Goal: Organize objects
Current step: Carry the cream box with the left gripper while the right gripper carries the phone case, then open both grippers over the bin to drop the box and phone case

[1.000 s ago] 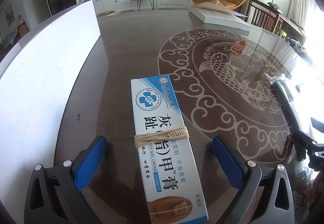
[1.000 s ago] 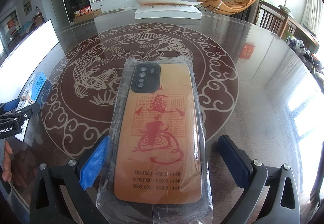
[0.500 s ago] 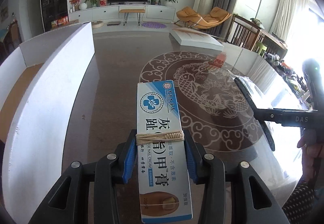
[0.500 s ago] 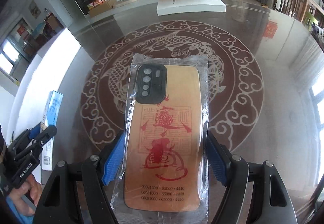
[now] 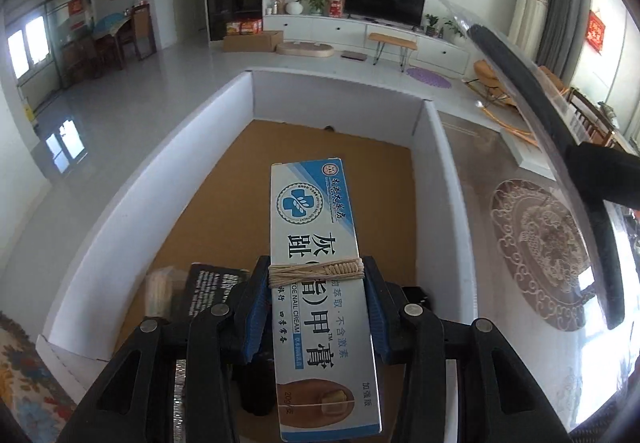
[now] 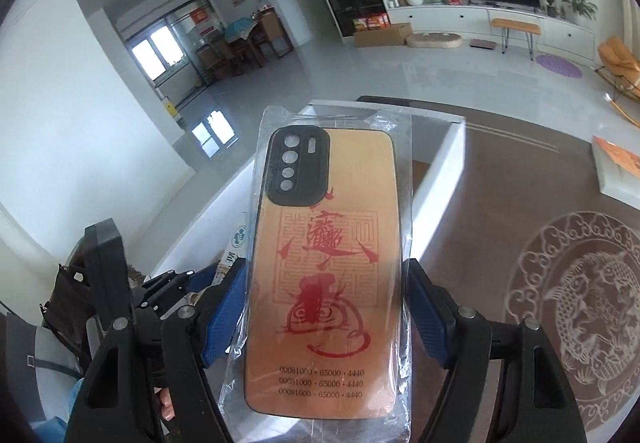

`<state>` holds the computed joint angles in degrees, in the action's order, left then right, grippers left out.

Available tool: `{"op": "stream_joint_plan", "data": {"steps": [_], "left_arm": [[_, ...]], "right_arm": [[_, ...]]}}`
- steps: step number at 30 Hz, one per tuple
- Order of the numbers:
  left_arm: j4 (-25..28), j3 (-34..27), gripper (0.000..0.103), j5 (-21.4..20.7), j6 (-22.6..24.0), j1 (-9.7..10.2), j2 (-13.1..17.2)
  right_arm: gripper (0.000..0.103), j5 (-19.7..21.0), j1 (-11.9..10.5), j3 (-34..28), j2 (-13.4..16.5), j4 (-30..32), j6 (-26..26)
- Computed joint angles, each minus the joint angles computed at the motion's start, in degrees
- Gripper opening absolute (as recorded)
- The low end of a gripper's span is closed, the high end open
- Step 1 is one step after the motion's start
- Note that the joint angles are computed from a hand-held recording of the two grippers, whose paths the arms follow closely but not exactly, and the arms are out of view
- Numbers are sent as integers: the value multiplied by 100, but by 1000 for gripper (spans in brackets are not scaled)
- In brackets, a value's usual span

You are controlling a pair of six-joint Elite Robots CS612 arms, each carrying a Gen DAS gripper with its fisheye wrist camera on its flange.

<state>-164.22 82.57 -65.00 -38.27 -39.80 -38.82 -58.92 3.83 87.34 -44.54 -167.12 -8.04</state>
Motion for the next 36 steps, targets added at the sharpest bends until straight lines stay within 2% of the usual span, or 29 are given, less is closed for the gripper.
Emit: {"op": "stream_joint_plan", "data": {"steps": [3, 5, 7, 9, 14, 16, 19, 22, 25, 29, 36], "left_arm": [[603, 38, 45, 43, -415, 94, -17], [790, 59, 54, 56, -635, 114, -12], [879, 149, 85, 316, -828, 60, -43], [847, 257, 94, 668, -907, -24, -83], [674, 482, 98, 906, -1131, -141, -230], [834, 497, 98, 1018, -1294, -191, -292], [1166, 525, 98, 1210, -1582, -276, -404], [1506, 540, 98, 1215, -1700, -330, -506], [1620, 510, 98, 964, -1699, -314, -559], [1704, 483, 98, 990, -1707, -329, -566], [1721, 482, 98, 1000, -1812, -292, -589]], "right_arm": [[76, -33, 280, -462, 308, 511, -74], [78, -63, 409, -759, 516, 987, -172], [79, -255, 497, -931, 649, 1300, -212], [79, -218, 498, -903, 682, 1259, -210], [83, -595, 457, -591, 493, 762, -370], [93, -875, 460, -450, 366, 607, -539], [97, -1426, 484, -311, 230, 586, -824], [98, -1661, 457, -217, 120, 731, -1054], [98, -1896, 470, -235, 106, 803, -1069], [98, -2016, 475, -293, 120, 868, -966], [98, -2157, 549, -363, 142, 889, -1091]]}}
